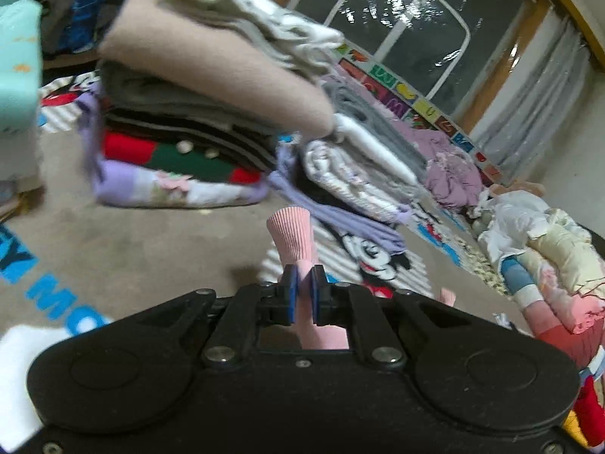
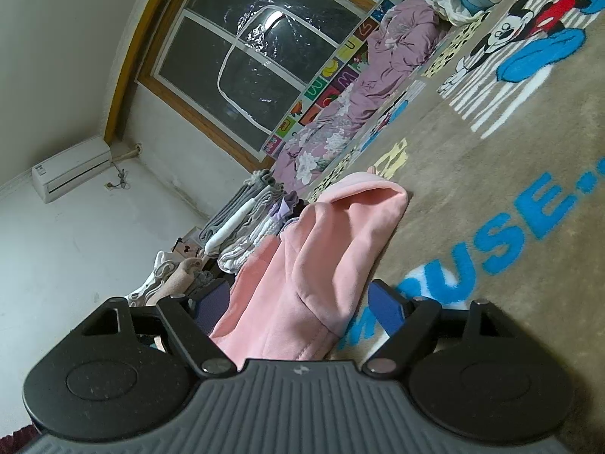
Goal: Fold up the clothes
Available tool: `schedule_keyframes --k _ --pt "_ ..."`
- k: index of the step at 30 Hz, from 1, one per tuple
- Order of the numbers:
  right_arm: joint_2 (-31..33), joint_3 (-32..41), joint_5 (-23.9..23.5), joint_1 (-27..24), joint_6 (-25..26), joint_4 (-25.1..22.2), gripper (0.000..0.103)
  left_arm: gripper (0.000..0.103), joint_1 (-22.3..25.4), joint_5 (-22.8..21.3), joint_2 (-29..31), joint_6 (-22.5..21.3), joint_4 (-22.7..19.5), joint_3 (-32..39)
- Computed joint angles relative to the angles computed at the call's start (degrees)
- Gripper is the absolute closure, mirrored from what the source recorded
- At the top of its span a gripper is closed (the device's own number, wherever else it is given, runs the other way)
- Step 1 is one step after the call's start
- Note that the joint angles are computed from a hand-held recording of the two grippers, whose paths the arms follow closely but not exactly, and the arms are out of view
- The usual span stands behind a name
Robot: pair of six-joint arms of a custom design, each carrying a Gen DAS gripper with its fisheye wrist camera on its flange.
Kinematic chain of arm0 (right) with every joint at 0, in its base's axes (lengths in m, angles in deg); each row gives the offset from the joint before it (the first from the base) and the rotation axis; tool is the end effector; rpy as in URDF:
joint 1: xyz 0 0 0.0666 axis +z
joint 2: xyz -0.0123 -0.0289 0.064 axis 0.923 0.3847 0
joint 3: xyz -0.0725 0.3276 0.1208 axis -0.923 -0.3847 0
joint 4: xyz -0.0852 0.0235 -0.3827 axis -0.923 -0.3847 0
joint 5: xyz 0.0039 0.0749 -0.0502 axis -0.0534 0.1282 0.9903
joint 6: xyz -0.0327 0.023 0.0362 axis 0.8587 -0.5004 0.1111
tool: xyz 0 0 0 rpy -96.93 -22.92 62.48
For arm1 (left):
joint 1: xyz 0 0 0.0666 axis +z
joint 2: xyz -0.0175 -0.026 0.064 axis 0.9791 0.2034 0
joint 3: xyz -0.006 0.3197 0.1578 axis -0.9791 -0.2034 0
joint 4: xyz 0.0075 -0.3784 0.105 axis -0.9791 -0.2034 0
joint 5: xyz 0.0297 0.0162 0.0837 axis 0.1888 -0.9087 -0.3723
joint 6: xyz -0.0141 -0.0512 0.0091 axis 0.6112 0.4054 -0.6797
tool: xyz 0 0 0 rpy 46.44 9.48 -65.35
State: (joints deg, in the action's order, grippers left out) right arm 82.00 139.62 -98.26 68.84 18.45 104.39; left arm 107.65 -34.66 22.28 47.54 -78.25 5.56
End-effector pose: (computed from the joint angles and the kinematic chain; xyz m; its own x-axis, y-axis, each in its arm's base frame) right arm 0.4782 0.0429 0.2075 -0.7308 0.3121 -0.6070 -0.5141 0.3333 0.7903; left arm 0.2422 0.1299 0.3398 -0.1533 -0.6546 -0.7403 -0.5205 0.6903 -0.5026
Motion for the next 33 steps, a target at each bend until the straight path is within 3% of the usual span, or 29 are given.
schedule_keyframes --k 5,7,8,11,14,17,22,24,28,31,33 --pt "-0.22 -0.07 0.12 -0.08 0.19 -0.56 0.024 0.098 2.14 -0.18 1.28 -1.48 0.51 -1.61" --pt "-0.29 -0.13 0.15 -0.09 0.22 -0.67 0.025 0.095 2.83 0.21 3.53 -1.46 -1.23 -1.14" --pt "-0.34 -0.14 0.19 -0.09 0.3 -0.82 0.025 0.091 3.33 0.5 4.03 -0.5 -1.52 -1.26" --pt "-1.22 0.06 0.82 0.11 2.8 -4.17 0.026 0.062 4.8 0.52 3.06 2.46 -1.0 -2.56" --pt "-2.84 0.61 2.26 0.73 8.2 -10.41 0.025 0.059 5.66 0.9 1.51 2.91 -1.4 -3.16" --pt "-3.69 0.78 3.31 1.15 10.99 -13.63 0.025 0.059 4.9 0.85 -0.23 0.88 -2.24 -3.18" --pt "-5.38 1.42 5.96 1.73 12.98 -19.16 0.026 0.054 0.28 0.86 -3.97 3.14 -0.86 -3.47" --pt "-5.04 1.89 6.2 1.47 8.38 -18.33 0.026 0.043 -2.74 0.95 -5.29 4.79 0.87 -4.17" --pt "-3.51 3.82 8.8 1.1 0.48 -16.74 0.025 0.038 -9.99 0.75 -6.44 11.04 6.67 -7.03" --pt "-2.1 8.93 13.29 2.08 7.08 -24.92 0.026 0.037 -15.59 -1.33 -5.94 15.61 10.81 -9.6" --pt "-0.88 13.6 17.08 3.3 16.12 -32.5 0.025 0.036 -18.46 -2.8 -4.66 16.89 12.2 -10.67"
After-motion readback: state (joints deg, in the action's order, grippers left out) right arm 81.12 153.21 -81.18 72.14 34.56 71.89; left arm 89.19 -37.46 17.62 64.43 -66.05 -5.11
